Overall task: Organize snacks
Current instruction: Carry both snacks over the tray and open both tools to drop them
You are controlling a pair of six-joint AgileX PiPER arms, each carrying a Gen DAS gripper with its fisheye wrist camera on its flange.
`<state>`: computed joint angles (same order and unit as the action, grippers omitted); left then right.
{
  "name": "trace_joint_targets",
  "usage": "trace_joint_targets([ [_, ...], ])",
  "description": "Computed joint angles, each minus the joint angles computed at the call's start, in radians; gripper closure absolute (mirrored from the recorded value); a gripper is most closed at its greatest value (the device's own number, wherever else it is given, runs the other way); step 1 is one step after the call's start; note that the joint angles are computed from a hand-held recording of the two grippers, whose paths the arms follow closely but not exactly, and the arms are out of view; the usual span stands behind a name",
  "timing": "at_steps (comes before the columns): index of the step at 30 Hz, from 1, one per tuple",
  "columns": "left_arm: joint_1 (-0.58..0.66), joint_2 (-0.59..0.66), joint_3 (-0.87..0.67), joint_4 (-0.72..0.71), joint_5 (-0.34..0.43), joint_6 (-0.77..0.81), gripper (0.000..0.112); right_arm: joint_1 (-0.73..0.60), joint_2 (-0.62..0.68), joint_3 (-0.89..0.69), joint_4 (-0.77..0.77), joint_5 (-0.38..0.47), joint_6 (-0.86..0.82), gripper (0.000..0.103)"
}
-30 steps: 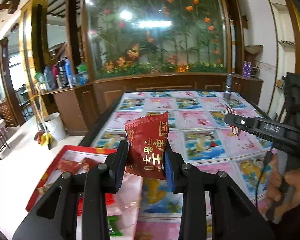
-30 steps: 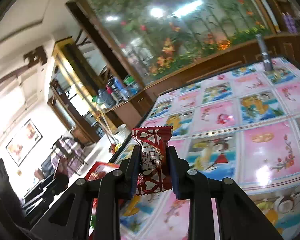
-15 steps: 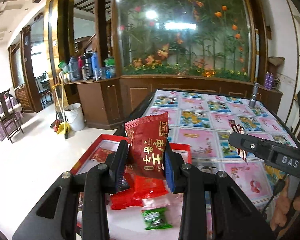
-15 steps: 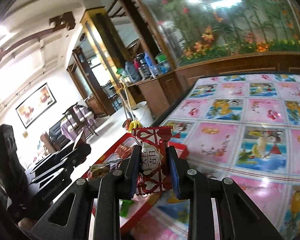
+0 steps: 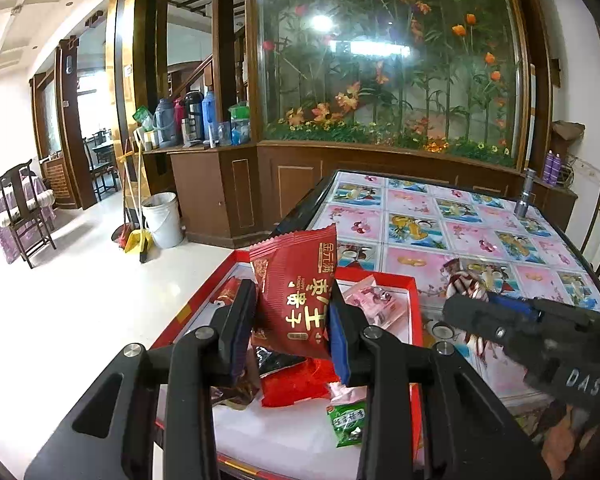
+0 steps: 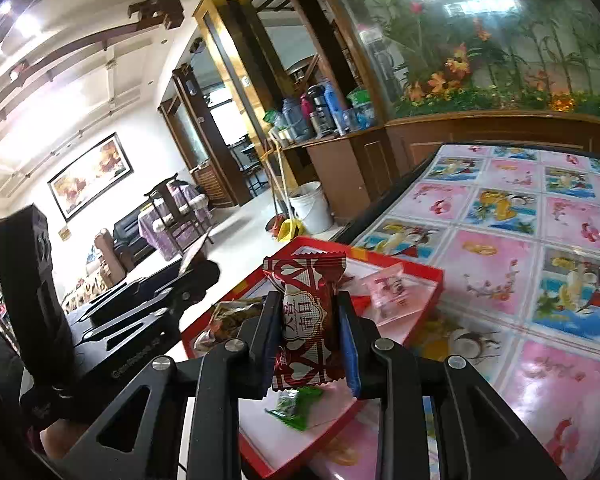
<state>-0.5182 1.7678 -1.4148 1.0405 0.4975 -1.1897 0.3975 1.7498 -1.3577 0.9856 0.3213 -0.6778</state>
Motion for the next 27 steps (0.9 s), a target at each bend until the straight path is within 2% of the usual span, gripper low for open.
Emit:
trace_joint_targets([
  [4,0.011,-0.009,0.018,0.006,-0.007,-0.013,0.081,0.038,0.0,-0.002,-0.079,-0.015,0.063,0.076],
  [17,0.042,-0.007,0.034,-0.018,-0.019,-0.006,0.081,0.067,0.035,-0.018,-0.115,-0.016,0.094,0.076],
  [27,0.091,0.011,0.044,-0.077,-0.045,0.041,0.08,0.096,0.113,-0.086,-0.292,-0.004,0.272,0.075],
])
